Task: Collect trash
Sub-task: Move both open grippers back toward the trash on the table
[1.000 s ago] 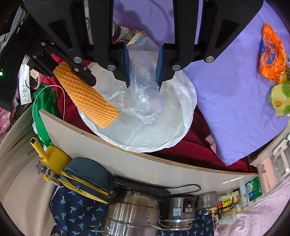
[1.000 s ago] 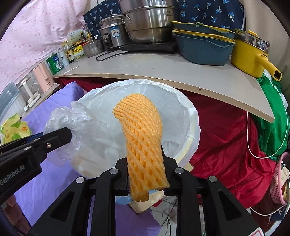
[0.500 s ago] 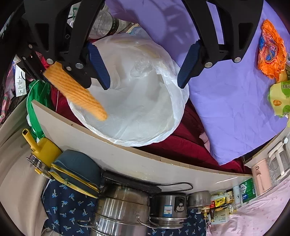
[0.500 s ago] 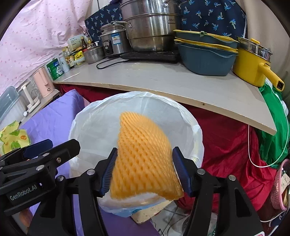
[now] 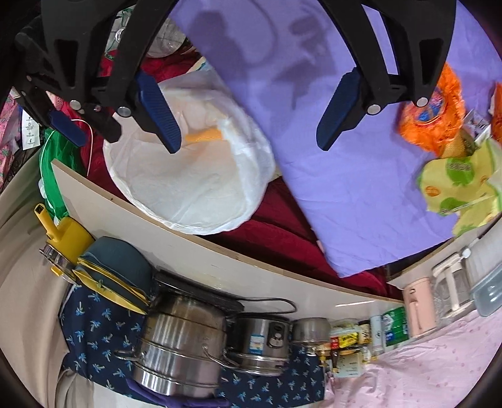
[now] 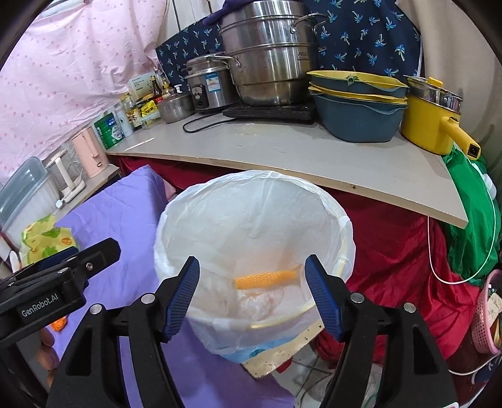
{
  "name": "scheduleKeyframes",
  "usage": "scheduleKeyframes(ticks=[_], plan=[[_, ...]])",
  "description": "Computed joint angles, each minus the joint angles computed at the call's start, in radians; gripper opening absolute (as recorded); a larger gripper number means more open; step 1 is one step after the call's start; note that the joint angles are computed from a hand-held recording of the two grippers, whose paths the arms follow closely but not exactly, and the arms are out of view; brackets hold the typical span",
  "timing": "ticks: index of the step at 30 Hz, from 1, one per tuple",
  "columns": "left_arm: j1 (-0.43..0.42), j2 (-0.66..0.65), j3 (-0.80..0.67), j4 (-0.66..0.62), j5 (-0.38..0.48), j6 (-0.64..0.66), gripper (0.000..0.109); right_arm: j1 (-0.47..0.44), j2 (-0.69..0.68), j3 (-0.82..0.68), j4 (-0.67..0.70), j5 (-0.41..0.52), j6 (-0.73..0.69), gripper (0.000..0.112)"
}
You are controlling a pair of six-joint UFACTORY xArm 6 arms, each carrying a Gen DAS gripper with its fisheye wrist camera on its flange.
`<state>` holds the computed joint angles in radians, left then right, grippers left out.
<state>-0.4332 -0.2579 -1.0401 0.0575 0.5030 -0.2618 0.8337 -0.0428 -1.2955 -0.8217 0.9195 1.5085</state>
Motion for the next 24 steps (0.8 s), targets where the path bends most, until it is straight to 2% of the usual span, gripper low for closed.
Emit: scheduleKeyframes(ticks=[3, 12, 17, 24], plan=[[0.025, -0.072, 0.06, 0.046, 0.015, -0.038, 0.084, 0.039, 0.003, -0.016, -0.016, 0.012, 0.019, 0.068], [0.151, -0.315, 0.247, 0.079, 0.08, -0.083, 0.086, 0.168, 0.093, -0.146, -0.034, 0.057, 0.025, 0.072], [0.257, -0.438, 0.324, 0.051, 0.124, -0.038, 0.087, 0.222, 0.182, -0.253, -0.007, 0.064, -0.002, 0.073], [0.416, -0.54, 0.393, -0.007, 0.165, 0.062, 0.087, 0.268, 0.307, -0.401, 0.048, 0.06, -0.063, 0.073]])
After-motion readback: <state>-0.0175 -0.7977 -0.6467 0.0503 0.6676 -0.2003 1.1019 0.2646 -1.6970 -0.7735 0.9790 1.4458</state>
